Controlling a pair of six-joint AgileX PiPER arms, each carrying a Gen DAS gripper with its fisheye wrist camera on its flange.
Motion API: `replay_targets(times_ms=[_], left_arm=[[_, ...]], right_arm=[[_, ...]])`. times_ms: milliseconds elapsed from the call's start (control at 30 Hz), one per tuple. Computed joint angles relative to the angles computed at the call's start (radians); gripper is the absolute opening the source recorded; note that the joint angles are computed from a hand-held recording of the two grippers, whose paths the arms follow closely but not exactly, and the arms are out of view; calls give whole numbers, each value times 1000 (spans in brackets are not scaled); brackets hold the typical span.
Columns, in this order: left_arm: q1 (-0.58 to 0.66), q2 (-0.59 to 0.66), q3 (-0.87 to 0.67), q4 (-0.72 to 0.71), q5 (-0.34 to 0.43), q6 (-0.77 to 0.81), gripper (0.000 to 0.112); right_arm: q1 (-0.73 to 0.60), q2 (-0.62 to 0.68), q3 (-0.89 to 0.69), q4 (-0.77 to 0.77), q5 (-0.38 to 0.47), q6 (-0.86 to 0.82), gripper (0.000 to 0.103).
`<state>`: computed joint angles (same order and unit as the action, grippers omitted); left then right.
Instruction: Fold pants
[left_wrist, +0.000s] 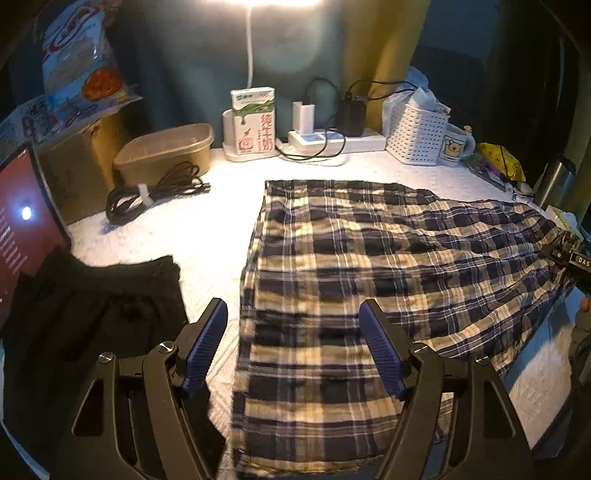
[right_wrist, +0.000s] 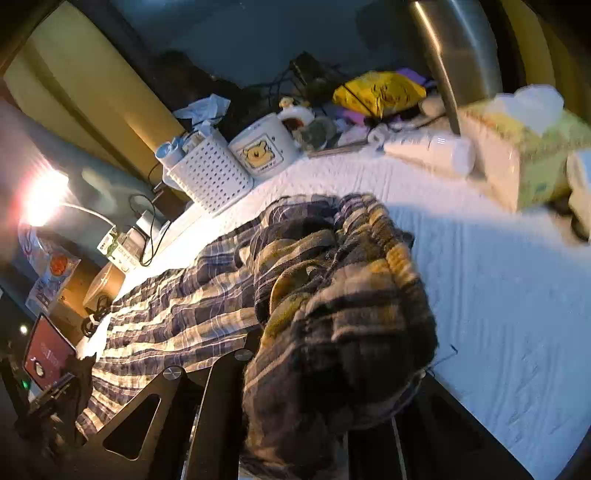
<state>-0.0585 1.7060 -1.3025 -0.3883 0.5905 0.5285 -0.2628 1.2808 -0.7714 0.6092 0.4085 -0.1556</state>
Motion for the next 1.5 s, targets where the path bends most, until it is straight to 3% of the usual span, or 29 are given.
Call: replay_targets(times_ms=[333,500,700,1000,1267,1500], left_arm=[[-24,19,-42,-15,9,5,74],[-19,24,-44,-65,13,51,74],[22,20,-43,-159,22,155,74],[125,23,-42,-317,60,340,74],[205,32,-41,-416,113,447,74],[259,32,-46,-441,154,474,74]], right_arm=[[-228,-57,-61,-107,88,-8,11],[-221,-86,-106,-217,118,73,11],[-19,-109,-182,-605,128,458,11],[369,-24,-340,-1091,243,920,11],[622,198,-497,-1197,318,1013,11],[753,423,-658,-1109,328,937,11]])
